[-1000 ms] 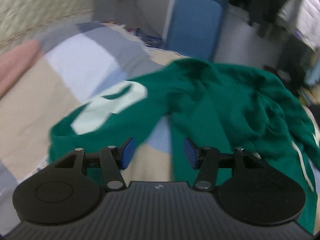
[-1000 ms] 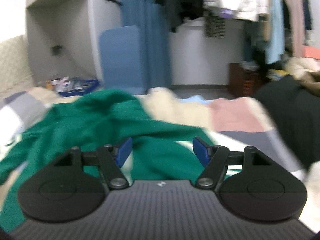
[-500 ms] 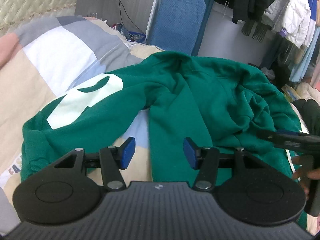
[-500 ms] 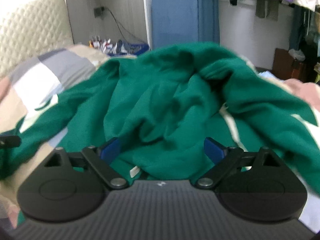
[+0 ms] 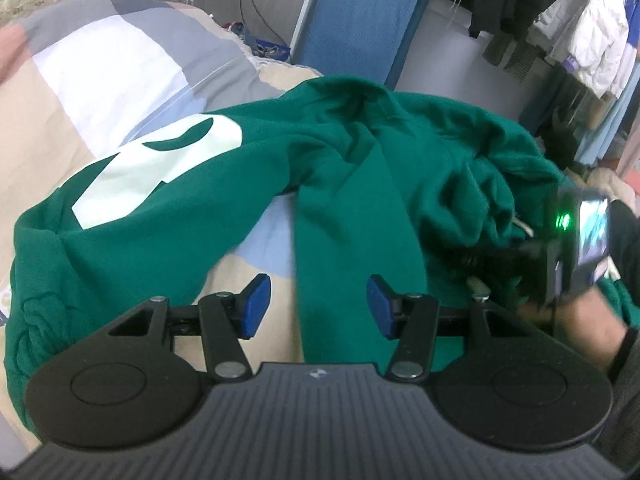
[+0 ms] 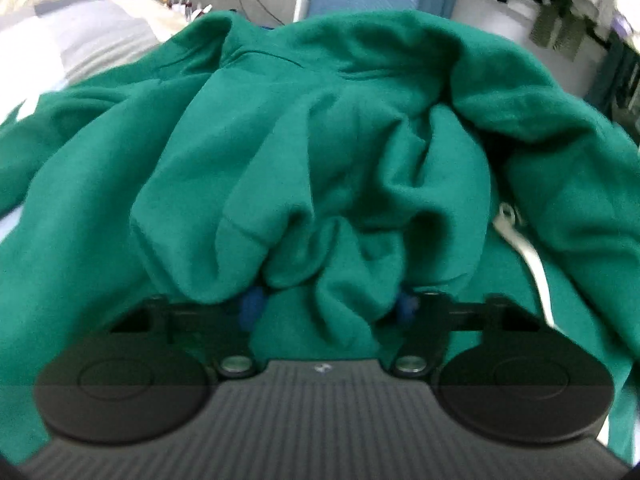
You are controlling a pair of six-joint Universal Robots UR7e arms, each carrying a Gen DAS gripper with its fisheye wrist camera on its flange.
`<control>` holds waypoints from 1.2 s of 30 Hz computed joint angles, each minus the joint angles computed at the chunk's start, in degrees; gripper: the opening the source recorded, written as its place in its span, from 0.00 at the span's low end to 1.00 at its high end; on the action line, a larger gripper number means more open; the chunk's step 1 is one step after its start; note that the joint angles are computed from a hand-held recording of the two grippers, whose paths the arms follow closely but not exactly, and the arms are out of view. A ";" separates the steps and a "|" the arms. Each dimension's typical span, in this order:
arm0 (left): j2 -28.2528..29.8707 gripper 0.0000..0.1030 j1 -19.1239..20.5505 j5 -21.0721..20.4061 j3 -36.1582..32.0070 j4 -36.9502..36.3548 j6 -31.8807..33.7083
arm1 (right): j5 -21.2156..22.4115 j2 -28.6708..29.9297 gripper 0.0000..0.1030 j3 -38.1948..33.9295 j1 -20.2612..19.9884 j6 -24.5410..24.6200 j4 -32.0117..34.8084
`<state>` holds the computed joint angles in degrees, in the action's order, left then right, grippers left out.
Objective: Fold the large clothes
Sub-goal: 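Open both grippers and move them over the hoodie body, then grasp the hood with the right gripper, pull it straight, then release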
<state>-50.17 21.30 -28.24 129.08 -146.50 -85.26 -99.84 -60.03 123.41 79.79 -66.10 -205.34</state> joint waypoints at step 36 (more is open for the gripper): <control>21.21 0.59 17.32 -3.50 -8.82 -62.74 47.96 | 1.13 40.59 0.37 -73.21 8.20 16.67 18.69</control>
